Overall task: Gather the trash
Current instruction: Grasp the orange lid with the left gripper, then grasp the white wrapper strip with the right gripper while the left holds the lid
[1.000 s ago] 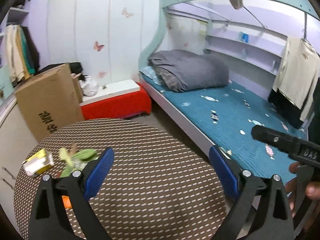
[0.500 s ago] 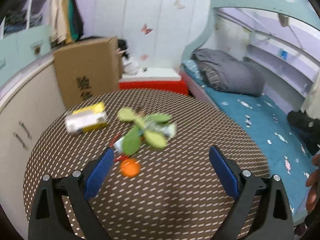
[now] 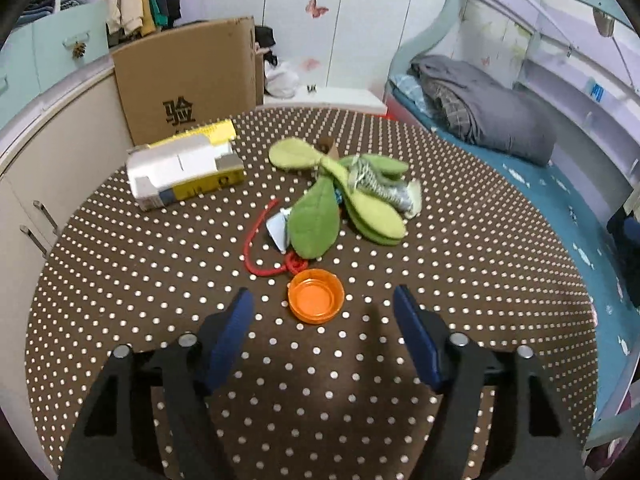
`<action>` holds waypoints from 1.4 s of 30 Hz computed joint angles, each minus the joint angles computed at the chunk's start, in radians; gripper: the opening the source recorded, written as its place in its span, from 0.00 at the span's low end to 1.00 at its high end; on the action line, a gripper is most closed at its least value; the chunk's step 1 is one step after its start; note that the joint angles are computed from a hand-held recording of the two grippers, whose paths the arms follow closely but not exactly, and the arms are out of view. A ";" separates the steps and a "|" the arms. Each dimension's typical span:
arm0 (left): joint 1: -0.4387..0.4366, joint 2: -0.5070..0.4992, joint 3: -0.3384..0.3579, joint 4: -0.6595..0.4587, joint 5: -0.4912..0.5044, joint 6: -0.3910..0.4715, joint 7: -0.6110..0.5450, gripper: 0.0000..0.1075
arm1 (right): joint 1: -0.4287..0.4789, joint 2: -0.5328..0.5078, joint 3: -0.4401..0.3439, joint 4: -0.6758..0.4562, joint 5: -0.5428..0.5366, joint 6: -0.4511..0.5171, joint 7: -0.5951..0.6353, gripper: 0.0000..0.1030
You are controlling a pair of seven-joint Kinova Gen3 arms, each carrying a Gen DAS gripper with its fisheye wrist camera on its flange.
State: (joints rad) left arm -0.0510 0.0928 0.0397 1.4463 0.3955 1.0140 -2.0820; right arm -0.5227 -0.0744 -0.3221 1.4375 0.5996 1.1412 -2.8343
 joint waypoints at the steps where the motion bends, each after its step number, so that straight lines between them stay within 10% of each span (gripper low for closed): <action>1: 0.004 0.006 0.002 -0.004 -0.006 0.004 0.006 0.59 | 0.000 0.003 0.002 -0.003 -0.004 0.001 0.007 0.94; 5: -0.006 0.021 0.004 -0.011 0.021 0.012 -0.016 0.27 | -0.001 0.024 0.016 -0.019 -0.026 -0.008 0.053 0.94; 21: -0.114 -0.025 -0.055 0.041 0.140 0.019 -0.125 0.27 | -0.068 0.303 0.165 -0.256 -0.192 -0.081 0.378 0.93; 26: -0.128 -0.026 -0.067 0.041 0.143 0.006 -0.111 0.27 | -0.085 0.385 0.214 -0.344 -0.238 -0.060 0.445 0.62; 34: -0.157 -0.017 -0.073 0.049 0.175 0.013 -0.120 0.27 | -0.077 0.460 0.247 -0.405 -0.301 -0.050 0.622 0.55; 36: -0.164 -0.014 -0.075 0.048 0.184 0.020 -0.125 0.27 | -0.080 0.458 0.263 -0.395 -0.307 -0.047 0.624 0.29; 42: -0.169 -0.011 -0.073 0.045 0.191 0.036 -0.130 0.27 | -0.071 0.419 0.250 -0.360 -0.337 -0.047 0.642 0.26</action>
State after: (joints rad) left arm -0.2200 0.0819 -0.0337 1.4908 0.5864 1.0504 -2.2116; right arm -0.5936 0.3446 -0.0720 1.0779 0.2627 1.0945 -2.1922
